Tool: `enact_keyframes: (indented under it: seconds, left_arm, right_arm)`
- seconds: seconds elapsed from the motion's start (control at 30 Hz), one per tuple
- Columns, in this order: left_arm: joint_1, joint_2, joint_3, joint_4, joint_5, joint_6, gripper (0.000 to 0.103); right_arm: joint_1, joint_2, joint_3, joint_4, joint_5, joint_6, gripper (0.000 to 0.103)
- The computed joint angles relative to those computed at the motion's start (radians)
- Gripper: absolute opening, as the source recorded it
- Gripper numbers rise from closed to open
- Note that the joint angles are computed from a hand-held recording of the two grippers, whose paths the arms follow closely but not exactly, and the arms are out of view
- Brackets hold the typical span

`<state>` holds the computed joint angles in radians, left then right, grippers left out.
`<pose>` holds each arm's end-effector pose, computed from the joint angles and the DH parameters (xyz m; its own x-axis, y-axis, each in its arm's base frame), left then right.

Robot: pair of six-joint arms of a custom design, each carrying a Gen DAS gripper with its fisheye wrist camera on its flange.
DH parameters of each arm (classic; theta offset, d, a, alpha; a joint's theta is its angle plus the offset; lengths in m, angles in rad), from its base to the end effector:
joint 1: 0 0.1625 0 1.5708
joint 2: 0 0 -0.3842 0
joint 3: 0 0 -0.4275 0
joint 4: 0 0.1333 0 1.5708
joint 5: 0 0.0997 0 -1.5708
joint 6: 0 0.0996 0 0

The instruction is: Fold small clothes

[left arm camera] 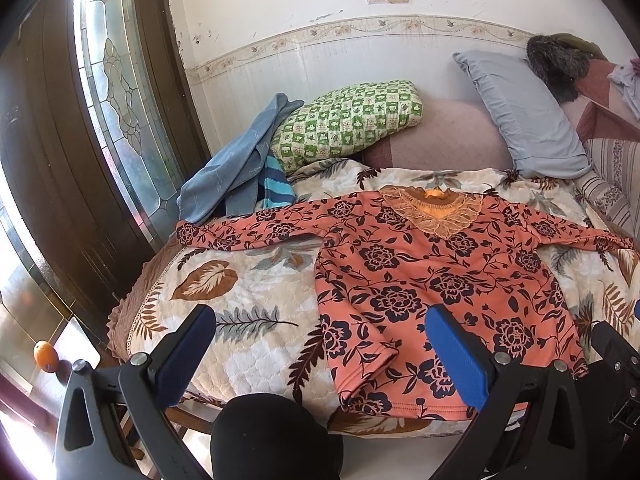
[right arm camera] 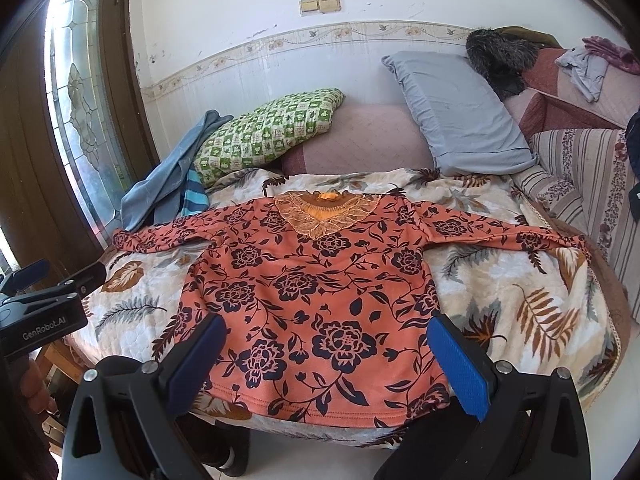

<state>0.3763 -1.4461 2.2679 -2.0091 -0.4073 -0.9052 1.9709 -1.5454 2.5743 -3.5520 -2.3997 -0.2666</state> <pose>-0.3048 -0.3621 0.1567 -0.5710 0.0374 -0.8201 0.6694 0.5995 -0.4387 0.1887 -0.2925 0.2225 -0.7665 0.1391 0.6270 -0.4434 0.5916 -0.6734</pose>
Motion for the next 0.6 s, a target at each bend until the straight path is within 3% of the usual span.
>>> enact_keyframes:
  seconds: [0.6]
  left_arm:
    - [0.016, 0.016, -0.003, -0.02, -0.007, 0.022, 0.103]
  right_arm:
    - [-0.027, 0.008, -0.005, 0.019, 0.023, -0.002, 0.102]
